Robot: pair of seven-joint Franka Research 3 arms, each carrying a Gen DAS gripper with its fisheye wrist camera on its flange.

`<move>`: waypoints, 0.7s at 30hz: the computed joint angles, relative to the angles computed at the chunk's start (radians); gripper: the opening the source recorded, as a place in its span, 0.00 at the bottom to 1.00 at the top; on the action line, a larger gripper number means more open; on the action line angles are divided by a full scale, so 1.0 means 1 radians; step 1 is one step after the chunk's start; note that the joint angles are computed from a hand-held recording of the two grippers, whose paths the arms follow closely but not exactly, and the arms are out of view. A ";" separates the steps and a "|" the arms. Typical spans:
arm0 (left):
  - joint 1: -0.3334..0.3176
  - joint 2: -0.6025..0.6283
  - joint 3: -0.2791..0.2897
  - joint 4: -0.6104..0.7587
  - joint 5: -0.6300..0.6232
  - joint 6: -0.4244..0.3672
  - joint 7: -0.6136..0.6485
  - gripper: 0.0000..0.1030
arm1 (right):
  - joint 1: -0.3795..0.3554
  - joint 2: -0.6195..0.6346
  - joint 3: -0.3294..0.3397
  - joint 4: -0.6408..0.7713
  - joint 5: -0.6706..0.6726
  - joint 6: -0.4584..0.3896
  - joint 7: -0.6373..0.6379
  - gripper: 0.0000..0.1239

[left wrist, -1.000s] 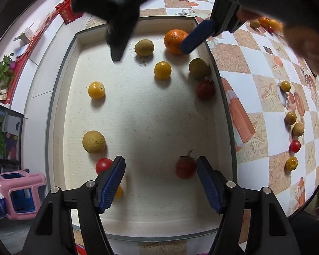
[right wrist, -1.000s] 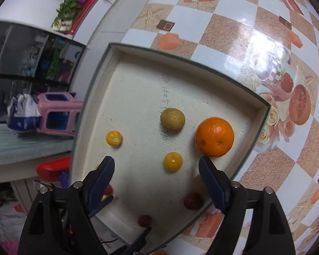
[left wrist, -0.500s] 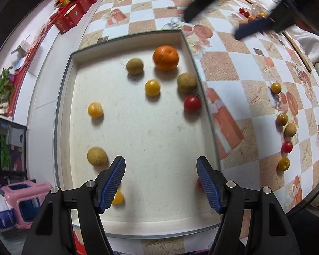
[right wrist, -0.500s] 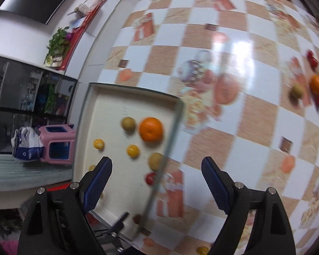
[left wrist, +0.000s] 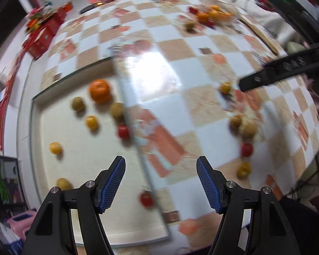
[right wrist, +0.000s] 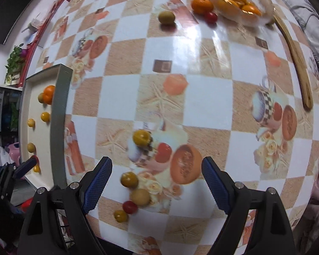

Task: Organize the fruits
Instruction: 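Move both grippers back to the remaining cherry tomatoes, then grasp a yellow cherry tomato with each gripper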

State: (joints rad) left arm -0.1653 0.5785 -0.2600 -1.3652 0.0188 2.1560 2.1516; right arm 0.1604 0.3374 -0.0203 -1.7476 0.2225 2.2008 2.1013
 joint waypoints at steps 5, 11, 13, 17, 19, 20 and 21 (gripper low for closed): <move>-0.008 -0.059 -0.018 -0.104 -0.021 -0.008 -0.006 0.69 | -0.001 0.010 0.003 -0.003 -0.009 0.003 -0.043 0.71; -0.028 -0.100 -0.026 -0.195 -0.039 -0.010 -0.044 0.69 | 0.005 0.062 0.011 0.046 -0.019 0.006 -0.124 0.71; -0.040 -0.109 -0.024 -0.221 -0.029 0.010 -0.060 0.69 | 0.008 0.076 0.010 0.060 -0.024 0.006 -0.145 0.71; -0.059 -0.119 -0.023 -0.261 -0.010 0.062 -0.098 0.69 | 0.009 0.098 0.011 0.085 -0.018 0.006 -0.177 0.59; -0.068 -0.125 -0.024 -0.285 0.004 0.092 -0.110 0.69 | 0.007 0.113 0.014 0.103 -0.013 -0.004 -0.199 0.54; -0.073 -0.128 -0.024 -0.296 0.015 0.108 -0.116 0.69 | 0.017 0.133 0.012 0.131 -0.022 -0.009 -0.193 0.52; -0.078 -0.131 -0.023 -0.310 0.028 0.124 -0.121 0.69 | 0.020 0.141 0.013 0.143 -0.027 -0.011 -0.203 0.49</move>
